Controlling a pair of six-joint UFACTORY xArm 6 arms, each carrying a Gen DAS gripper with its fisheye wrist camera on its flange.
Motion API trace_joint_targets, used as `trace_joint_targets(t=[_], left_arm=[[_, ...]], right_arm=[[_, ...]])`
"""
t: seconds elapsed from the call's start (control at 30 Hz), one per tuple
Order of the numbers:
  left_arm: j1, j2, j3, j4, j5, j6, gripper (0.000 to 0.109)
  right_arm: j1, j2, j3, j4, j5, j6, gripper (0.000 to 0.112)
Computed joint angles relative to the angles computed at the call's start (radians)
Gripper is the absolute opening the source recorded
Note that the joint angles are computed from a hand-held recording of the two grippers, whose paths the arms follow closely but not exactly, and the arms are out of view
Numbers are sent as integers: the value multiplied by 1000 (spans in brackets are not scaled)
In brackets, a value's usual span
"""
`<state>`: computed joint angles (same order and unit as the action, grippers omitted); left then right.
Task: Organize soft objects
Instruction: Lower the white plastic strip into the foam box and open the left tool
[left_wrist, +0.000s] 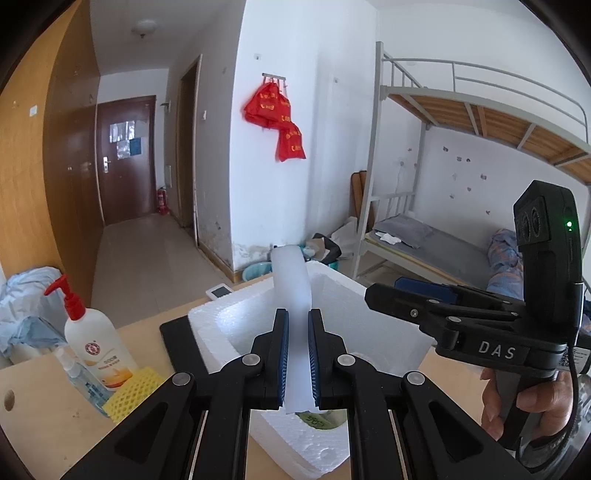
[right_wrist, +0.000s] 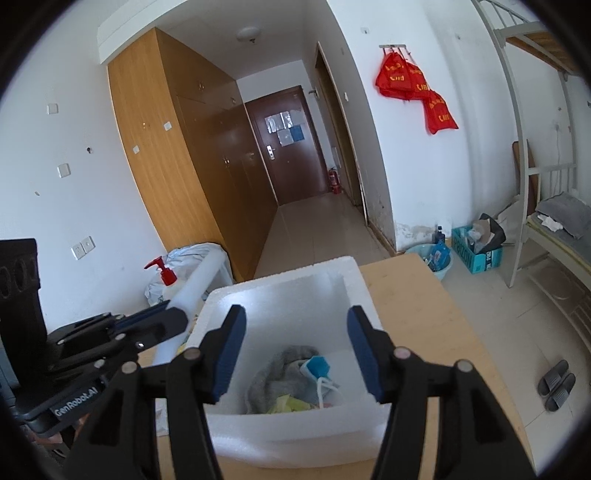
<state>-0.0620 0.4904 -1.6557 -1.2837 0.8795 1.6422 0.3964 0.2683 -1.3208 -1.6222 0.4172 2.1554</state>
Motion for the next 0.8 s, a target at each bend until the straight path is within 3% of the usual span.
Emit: trace_joint_targets(t=[0.53, 0.8], left_arm=[[-55, 45, -44, 43, -53, -23, 12], [-68, 66, -64, 42, -70, -29, 23]], right_arm=[[14, -46, 62, -43, 21, 41, 62], [20, -64, 87, -66, 27, 65, 62]])
